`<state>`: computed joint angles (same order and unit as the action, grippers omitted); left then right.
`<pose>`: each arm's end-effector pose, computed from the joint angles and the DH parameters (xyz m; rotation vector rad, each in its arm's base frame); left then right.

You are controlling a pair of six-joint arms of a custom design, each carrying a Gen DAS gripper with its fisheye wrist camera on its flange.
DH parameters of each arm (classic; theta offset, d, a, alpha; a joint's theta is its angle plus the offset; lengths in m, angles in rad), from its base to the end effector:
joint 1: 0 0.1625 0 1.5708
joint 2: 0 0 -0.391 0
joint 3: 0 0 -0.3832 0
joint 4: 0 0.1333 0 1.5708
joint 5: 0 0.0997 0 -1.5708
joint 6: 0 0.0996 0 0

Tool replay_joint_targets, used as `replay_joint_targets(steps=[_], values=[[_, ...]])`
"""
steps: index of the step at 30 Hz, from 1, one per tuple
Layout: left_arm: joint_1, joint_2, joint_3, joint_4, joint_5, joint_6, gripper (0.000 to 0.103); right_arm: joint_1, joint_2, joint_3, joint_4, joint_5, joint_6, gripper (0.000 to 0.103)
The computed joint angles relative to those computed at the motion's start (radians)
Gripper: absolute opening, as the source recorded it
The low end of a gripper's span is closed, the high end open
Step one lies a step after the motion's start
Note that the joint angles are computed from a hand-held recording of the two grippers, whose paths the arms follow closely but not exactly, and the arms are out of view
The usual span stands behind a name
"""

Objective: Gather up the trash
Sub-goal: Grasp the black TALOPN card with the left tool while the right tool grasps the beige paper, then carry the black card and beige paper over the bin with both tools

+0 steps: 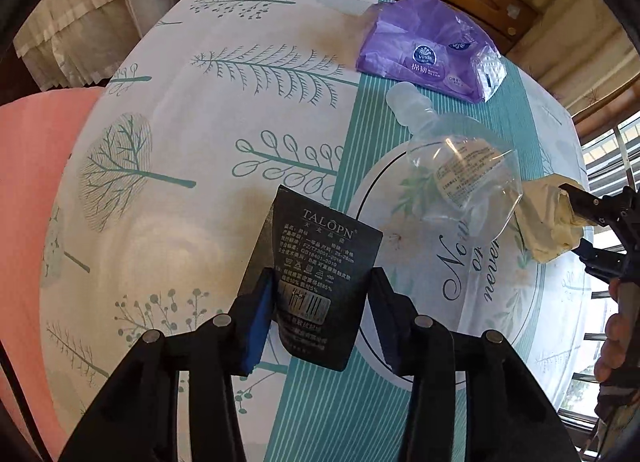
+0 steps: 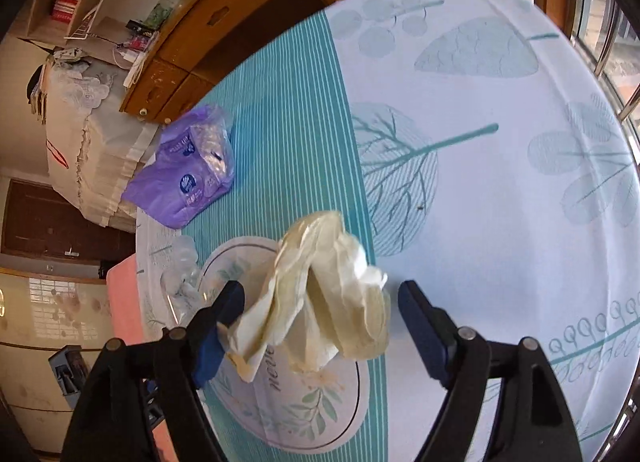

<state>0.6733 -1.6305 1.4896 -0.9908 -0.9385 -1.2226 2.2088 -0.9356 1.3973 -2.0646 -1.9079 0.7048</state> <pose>-0.2024 -0.4072 0.4915 -0.2180 2.4242 -0.4279 0.4843 -0.4846 0.2158 -0.1040 -2.8760 0.3408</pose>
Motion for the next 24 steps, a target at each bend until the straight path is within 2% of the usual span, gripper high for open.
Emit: replay_joint_targets(steps=[1,2,3,5,9,14,19,24], values=[[-0.003,-0.011,0.000,0.008,0.001,-0.005,0.044,0.004,-0.001,0.003,-0.002,0.006,-0.011,0.051],[-0.009,-0.019,0.003,0.008,0.000,-0.013,0.044,0.006,-0.001,0.003,0.006,0.017,-0.016,0.040],[-0.015,-0.027,0.006,0.008,-0.003,-0.020,0.044,0.010,-0.004,0.007,0.009,0.024,-0.018,0.034],[-0.035,-0.047,0.000,0.027,-0.009,-0.035,0.044,0.025,-0.012,0.018,0.005,0.011,-0.035,0.027],[-0.084,-0.065,-0.009,0.048,-0.023,-0.054,0.044,0.058,-0.043,0.042,0.013,-0.007,-0.055,0.025],[-0.184,-0.106,-0.001,0.083,-0.040,-0.104,0.044,0.106,-0.103,0.093,0.018,-0.025,-0.032,0.024],[-0.315,-0.126,-0.032,0.146,-0.063,-0.176,0.044,0.175,-0.170,0.150,0.028,-0.036,0.041,0.024],[-0.447,-0.178,-0.047,0.206,-0.101,-0.244,0.044,0.277,-0.212,0.184,0.059,-0.054,0.164,0.024]])
